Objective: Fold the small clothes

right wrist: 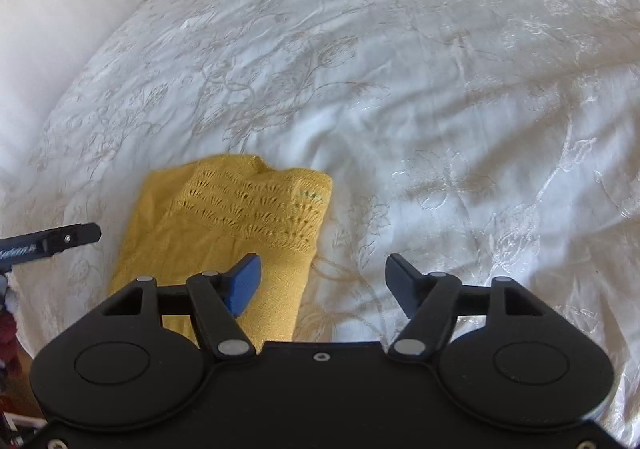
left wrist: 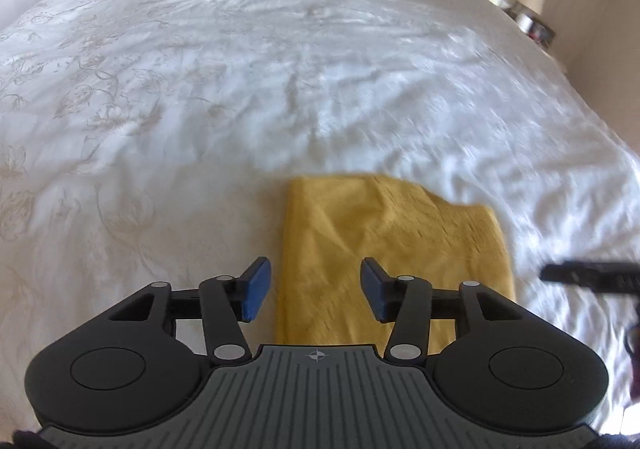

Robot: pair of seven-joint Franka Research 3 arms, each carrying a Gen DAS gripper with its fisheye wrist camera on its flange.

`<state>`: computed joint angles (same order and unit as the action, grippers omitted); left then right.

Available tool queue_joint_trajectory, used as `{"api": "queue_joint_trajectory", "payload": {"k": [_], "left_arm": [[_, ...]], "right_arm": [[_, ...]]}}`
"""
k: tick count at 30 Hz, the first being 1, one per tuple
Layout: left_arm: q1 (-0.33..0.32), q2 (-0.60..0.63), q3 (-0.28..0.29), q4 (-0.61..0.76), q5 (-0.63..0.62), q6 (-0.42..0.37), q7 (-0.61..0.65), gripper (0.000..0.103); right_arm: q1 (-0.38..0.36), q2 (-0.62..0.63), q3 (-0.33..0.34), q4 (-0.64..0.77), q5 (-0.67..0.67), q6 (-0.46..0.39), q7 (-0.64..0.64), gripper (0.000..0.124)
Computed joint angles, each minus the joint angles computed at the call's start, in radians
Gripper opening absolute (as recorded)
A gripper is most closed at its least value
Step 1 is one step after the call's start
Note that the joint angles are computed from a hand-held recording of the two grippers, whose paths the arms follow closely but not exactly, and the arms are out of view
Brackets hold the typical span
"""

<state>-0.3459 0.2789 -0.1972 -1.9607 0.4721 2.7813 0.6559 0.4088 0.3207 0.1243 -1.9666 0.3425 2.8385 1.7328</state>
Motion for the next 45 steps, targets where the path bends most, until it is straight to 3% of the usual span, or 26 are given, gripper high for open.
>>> {"api": "queue_joint_trajectory", "payload": {"k": [2, 7, 9, 13, 19, 23, 26, 30, 35, 39, 41, 43, 45], "left_arm": [[-0.004, -0.012, -0.031, -0.018, -0.022, -0.023, 0.048, 0.048], [-0.005, -0.021, -0.096, -0.073, -0.094, -0.037, 0.248, 0.048], [-0.021, -0.021, -0.094, -0.088, -0.086, -0.054, 0.298, 0.048], [-0.058, -0.016, -0.057, -0.096, -0.031, -0.175, 0.271, 0.05], [-0.002, -0.041, -0.075, -0.147, -0.152, -0.158, 0.315, 0.056], [0.001, -0.046, -0.076, -0.144, -0.182, -0.139, 0.315, 0.055], [0.0, -0.058, -0.071, -0.159, -0.202, -0.12, 0.266, 0.055], [0.001, -0.076, -0.069, -0.176, -0.218, -0.126, 0.216, 0.055], [0.0, -0.078, -0.065, -0.175, -0.216, -0.142, 0.161, 0.055], [-0.005, -0.098, -0.06, -0.181, -0.206, -0.149, 0.087, 0.055], [-0.007, -0.131, -0.053, -0.202, -0.185, -0.134, 0.026, 0.06], [-0.016, -0.155, -0.038, -0.202, -0.098, -0.121, -0.063, 0.079], [-0.014, -0.149, -0.032, -0.166, -0.035, -0.129, -0.098, 0.081]], "right_arm": [[-0.036, 0.009, 0.057, 0.015, 0.062, -0.029, -0.1, 0.078], [-0.024, 0.011, 0.105, 0.025, 0.101, -0.133, -0.295, 0.08], [0.003, 0.009, 0.093, 0.021, 0.081, -0.189, -0.32, 0.083], [0.071, 0.009, 0.034, -0.004, -0.044, -0.275, -0.259, 0.083], [0.04, -0.04, 0.037, -0.054, 0.019, -0.229, -0.246, 0.084], [0.001, -0.076, 0.062, -0.086, 0.165, -0.096, -0.305, 0.086], [0.006, -0.053, 0.038, -0.067, 0.158, -0.018, -0.267, 0.096], [0.037, 0.038, -0.032, 0.037, 0.021, -0.008, -0.131, 0.096], [0.065, 0.175, -0.1, 0.213, -0.099, -0.112, 0.047, 0.097], [0.03, 0.238, -0.085, 0.287, -0.105, -0.175, 0.113, 0.102], [0.025, 0.227, -0.081, 0.266, -0.107, -0.145, 0.131, 0.102], [0.008, 0.212, -0.061, 0.244, -0.094, -0.112, 0.117, 0.102], [-0.009, 0.195, -0.043, 0.218, -0.075, -0.071, 0.096, 0.102]]}}
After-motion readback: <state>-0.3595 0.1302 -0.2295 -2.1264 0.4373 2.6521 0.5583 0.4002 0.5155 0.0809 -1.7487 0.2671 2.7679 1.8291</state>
